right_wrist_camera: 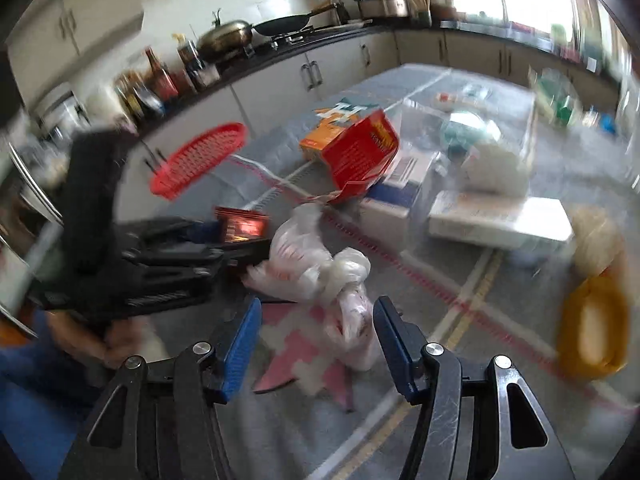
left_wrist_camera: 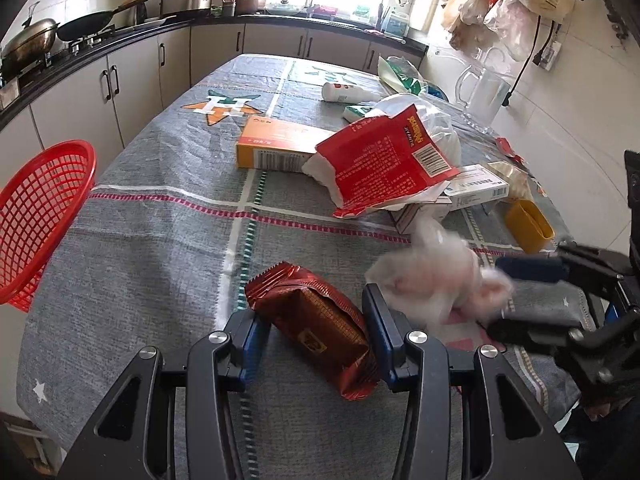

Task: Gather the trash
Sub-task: 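Grasp the white plastic bag bundle with the right tool while the left holds the wrapper, then carry wrapper and bag to the red basket and open both tools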

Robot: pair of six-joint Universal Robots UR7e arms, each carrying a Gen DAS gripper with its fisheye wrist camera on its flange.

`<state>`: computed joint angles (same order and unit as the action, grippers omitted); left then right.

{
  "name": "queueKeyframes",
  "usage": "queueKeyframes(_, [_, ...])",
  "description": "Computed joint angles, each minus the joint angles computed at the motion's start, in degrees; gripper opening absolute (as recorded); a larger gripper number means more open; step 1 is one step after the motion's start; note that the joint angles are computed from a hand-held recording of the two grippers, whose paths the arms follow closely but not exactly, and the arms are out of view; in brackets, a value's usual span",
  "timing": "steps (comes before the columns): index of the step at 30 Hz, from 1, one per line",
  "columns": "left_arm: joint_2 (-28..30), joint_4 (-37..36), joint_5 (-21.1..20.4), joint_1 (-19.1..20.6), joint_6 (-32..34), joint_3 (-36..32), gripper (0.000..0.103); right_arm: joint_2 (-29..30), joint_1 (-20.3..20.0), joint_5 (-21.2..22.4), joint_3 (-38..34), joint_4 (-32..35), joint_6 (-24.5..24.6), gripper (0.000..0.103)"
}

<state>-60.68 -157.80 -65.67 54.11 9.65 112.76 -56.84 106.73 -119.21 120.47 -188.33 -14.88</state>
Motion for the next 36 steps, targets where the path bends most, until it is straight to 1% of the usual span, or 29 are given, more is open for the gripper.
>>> queueKeyframes(1, [-0.1,0.0,0.1,0.1,0.0,0.0,0.045,0.9,0.4,-1.7,-0.5,-1.2,-1.2,0.064])
queueKeyframes(3, [-0.4,0.2,0.4,0.2,-0.1,0.0,0.045,1.8,0.5,-3.0,-1.4,-1.6,-2.6,0.064])
queueKeyframes(6, [-0.6,0.0,0.8,0.5,-0.3,0.0,0.045,2.9,-0.2,-4.3,-3.1,-0.7,-3.4,0.064])
queueKeyframes(9, [-0.8,0.0,0.7,0.7,-0.3,0.0,0.045,4.0,-1.0,-4.5,-4.2,0.8,-3.3,0.063])
queueKeyframes(10, [-0.8,-0.1,0.8,0.7,-0.2,0.1,0.045,3.9,-1.0,-5.1,-4.0,1.1,-3.0,0.054])
queueKeyframes(11, [-0.9,-0.2,0.6,0.8,-0.1,0.1,0.045,4.3,-0.9,-5.7,-4.1,0.9,-2.7,0.037])
queueKeyframes(12, [-0.9,-0.3,0.5,0.8,0.0,0.1,0.045,4.3,-1.0,-5.5,-4.0,0.8,-2.2,0.035])
queueKeyframes(16, [-1.0,-0.5,-0.5,1.1,0.2,0.1,0.045,4.2,-0.5,-5.2,-2.8,-2.1,-0.5,0.035])
queueKeyframes(20, [-1.6,-1.2,-1.2,0.8,0.7,0.4,0.045,3.4,0.5,-5.1,-2.0,-3.7,1.3,0.035])
queueKeyframes(23, [-2.2,-2.3,-0.5,0.3,1.5,0.8,0.045,2.7,1.2,-3.9,-1.8,-4.5,2.8,0.035])
queueKeyframes(26, [-2.6,-3.5,0.5,-0.2,2.2,1.0,0.045,3.0,2.0,-3.7,-2.4,-5.2,3.4,0.035])
queueKeyframes(30, [-3.5,-5.0,1.7,-0.3,3.4,1.0,0.045,3.4,2.4,-2.5,-3.5,-4.5,4.8,0.035])
queueKeyframes(36, [-4.5,-6.2,3.2,0.7,4.2,-0.6,0.045,5.1,3.3,-0.9,-7.6,-1.7,6.9,0.035])
